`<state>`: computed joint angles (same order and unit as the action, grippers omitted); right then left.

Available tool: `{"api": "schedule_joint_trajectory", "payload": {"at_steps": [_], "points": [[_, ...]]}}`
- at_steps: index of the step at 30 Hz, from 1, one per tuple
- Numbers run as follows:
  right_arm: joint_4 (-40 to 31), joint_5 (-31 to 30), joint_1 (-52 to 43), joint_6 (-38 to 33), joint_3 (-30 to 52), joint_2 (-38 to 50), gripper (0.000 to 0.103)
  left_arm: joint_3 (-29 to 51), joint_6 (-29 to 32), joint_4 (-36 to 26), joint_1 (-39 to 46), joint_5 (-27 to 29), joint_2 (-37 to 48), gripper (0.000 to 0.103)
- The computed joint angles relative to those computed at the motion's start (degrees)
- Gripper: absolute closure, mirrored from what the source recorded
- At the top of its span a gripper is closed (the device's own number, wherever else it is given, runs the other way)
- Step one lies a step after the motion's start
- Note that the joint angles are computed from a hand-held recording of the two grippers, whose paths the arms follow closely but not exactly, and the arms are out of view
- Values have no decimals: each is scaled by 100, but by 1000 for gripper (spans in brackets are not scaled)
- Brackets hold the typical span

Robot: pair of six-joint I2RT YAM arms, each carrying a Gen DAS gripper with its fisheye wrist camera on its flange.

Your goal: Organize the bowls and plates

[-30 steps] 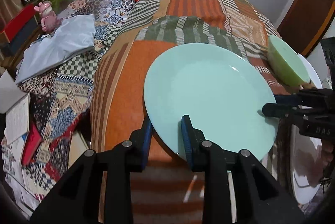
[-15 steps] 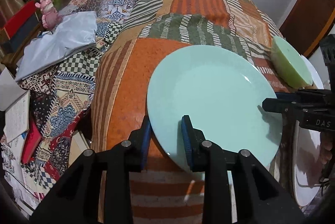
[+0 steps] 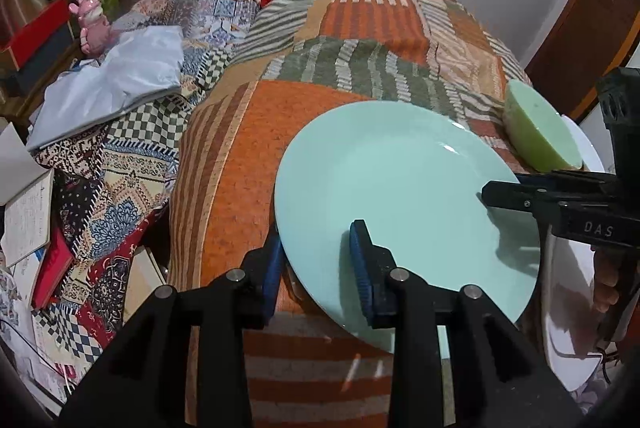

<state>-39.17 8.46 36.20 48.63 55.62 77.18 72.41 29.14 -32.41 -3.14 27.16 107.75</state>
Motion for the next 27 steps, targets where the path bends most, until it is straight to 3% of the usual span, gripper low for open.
{"api": "schedule_joint_trajectory", "payload": {"at_steps": [11, 27], "points": [[-458, 636, 514, 218, 68, -662, 75, -412, -85, -200, 94, 219, -877, 72], [-1501, 1662, 1600, 1275, 55, -1656, 75, -1199, -144, -537, -140, 380, -2466, 72]]}}
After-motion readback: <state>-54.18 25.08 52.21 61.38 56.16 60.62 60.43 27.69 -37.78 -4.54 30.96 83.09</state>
